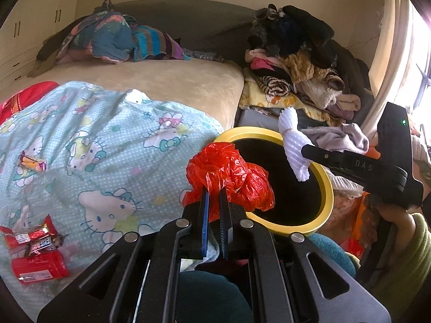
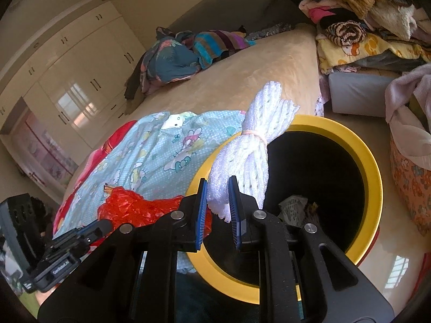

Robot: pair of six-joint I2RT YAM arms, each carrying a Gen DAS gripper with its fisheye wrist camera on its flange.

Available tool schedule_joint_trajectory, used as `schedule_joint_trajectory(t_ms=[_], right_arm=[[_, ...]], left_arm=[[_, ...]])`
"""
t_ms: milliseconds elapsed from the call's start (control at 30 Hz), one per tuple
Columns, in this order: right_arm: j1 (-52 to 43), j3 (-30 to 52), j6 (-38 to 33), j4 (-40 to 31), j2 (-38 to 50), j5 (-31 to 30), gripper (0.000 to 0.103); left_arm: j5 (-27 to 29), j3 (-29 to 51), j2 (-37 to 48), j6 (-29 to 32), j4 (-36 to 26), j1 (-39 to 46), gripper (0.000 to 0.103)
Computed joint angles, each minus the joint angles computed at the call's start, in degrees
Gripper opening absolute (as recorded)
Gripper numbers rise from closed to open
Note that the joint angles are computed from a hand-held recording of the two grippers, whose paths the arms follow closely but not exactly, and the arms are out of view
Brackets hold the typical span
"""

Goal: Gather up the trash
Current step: 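Carry the foam net and red bag over the bin and release both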

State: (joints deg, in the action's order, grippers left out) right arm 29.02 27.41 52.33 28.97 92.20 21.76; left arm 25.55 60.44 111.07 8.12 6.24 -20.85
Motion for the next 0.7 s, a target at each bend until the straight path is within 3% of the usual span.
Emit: schedule_joint_trajectory(t_ms=[700], right_arm=[[-3.4, -3.9, 1.9, 1.5, -0.9, -3.2, 0.013]], left_arm=[[-3.3, 9.0, 6.5, -2.4, -3.0, -6.2, 0.007]])
